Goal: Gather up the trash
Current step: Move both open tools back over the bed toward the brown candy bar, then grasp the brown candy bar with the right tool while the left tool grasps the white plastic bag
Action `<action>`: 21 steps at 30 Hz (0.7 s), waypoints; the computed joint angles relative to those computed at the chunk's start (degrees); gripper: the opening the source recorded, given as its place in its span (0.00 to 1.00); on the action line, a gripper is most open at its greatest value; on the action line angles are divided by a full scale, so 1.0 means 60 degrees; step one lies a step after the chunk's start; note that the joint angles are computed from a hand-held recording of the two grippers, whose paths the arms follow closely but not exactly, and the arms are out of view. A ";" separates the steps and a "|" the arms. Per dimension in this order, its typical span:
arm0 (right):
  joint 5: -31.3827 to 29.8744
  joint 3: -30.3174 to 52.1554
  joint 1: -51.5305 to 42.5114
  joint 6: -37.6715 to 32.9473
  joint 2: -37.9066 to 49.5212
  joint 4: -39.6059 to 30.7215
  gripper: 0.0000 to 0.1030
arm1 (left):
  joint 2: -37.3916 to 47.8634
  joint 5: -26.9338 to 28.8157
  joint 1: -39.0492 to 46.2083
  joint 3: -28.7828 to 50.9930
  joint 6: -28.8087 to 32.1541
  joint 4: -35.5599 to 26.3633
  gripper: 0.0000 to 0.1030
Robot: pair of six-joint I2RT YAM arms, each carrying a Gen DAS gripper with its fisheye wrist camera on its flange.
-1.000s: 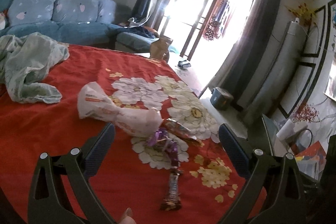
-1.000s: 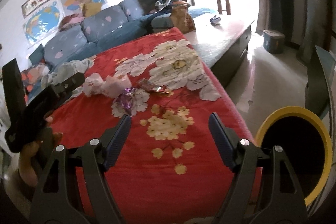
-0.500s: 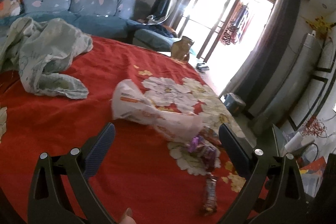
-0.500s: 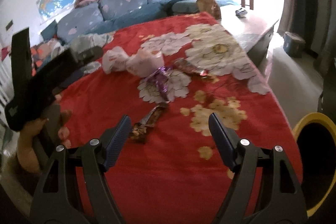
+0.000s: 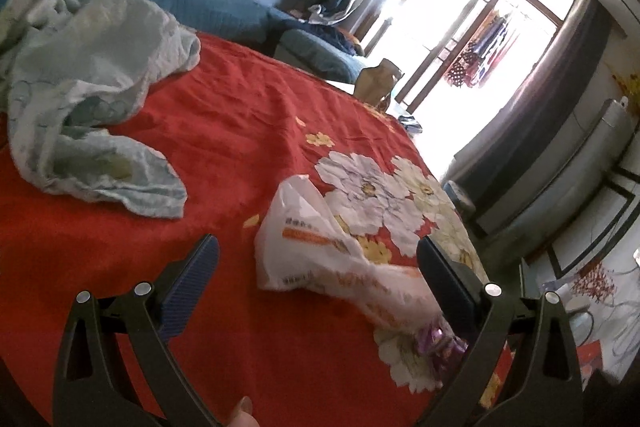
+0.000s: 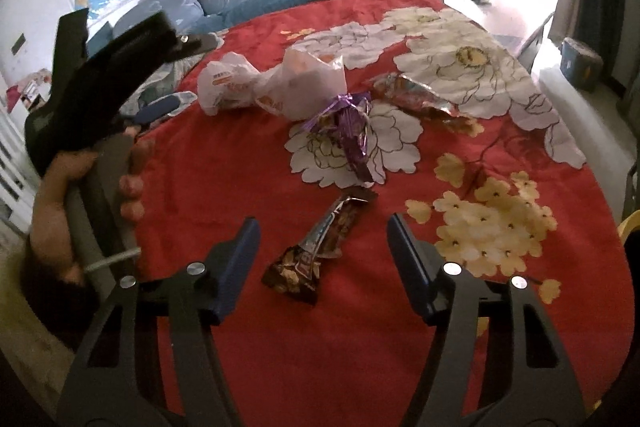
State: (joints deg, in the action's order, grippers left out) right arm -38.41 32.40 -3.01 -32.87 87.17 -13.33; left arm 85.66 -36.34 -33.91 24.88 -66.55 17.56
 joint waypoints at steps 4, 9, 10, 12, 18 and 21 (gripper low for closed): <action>-0.0002 0.0148 0.0017 0.0040 0.0633 -0.0128 0.48 | 0.0664 0.0870 0.0745 0.0005 0.0085 0.0899 0.93; -0.0010 0.0029 -0.0090 0.0005 0.0733 0.0188 0.30 | 0.1681 0.1559 0.1212 0.0141 0.0015 0.1794 0.88; 0.0004 0.0063 -0.0119 -0.0016 0.0778 0.0162 0.27 | 0.1819 0.1591 0.1227 0.0192 0.0009 0.1816 0.80; 0.0002 0.0133 -0.0168 -0.0121 0.0853 0.0118 0.19 | 0.1908 0.1454 0.1142 0.0282 -0.0010 0.1652 0.63; -0.0046 0.0230 -0.0395 -0.0761 0.0875 -0.0321 0.08 | 0.1416 0.0864 0.0614 0.0125 -0.0102 0.1159 0.46; -0.0101 0.0295 -0.0576 -0.1187 0.0792 -0.0749 0.08 | 0.0955 0.0513 0.0272 -0.0236 -0.0340 0.1158 0.40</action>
State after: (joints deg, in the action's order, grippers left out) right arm -39.02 34.17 -6.46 -40.00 91.92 -17.83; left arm 91.39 -33.26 -32.28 23.46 -68.59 24.51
